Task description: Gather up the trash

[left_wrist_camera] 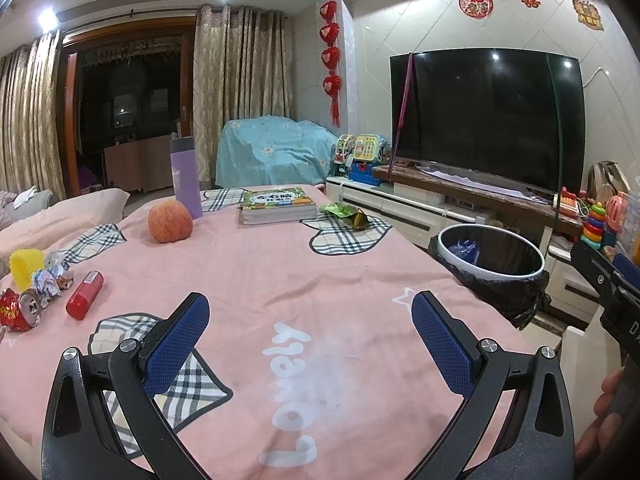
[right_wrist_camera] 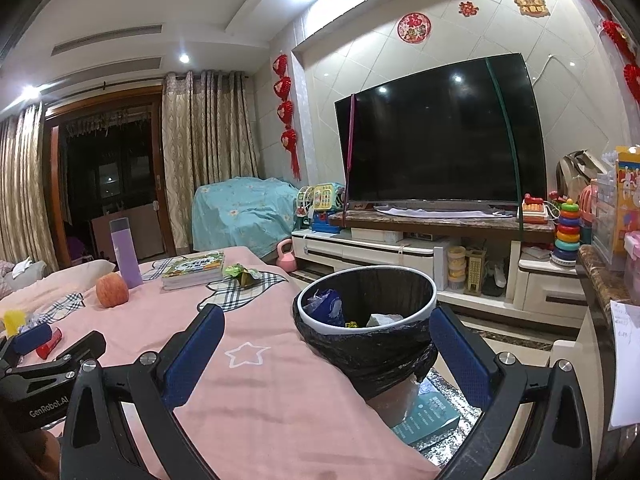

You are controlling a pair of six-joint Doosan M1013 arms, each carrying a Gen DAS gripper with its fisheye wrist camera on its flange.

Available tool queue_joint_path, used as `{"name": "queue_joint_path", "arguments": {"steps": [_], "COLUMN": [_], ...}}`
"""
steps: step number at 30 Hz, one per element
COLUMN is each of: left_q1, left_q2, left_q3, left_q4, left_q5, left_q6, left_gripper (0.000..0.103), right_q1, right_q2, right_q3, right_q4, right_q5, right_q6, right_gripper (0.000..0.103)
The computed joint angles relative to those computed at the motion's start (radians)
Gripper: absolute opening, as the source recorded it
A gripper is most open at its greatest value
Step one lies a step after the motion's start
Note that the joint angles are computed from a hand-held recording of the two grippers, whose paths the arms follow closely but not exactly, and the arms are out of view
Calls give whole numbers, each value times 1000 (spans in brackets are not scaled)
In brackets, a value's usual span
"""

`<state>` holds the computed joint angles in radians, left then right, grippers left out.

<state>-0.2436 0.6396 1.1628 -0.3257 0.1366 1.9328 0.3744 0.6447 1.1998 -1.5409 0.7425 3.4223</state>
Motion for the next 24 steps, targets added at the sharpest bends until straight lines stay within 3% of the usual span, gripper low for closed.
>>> {"name": "queue_joint_path", "arguments": {"steps": [9,24], "left_q1": [0,9], "left_q2": [12,49], "left_q3": [-21,-81], "left_q4": [20,-72], "left_q5": [25,101], "left_q6": [-19,57], "left_gripper": [103,103], "right_q1": [-4,-13], "right_q2": [0,24], "right_q3": [-4,-50], "right_q4": [4,83], "right_q5": [-16,-36], "right_q6": [-5,-94], "right_gripper": [103,103]}}
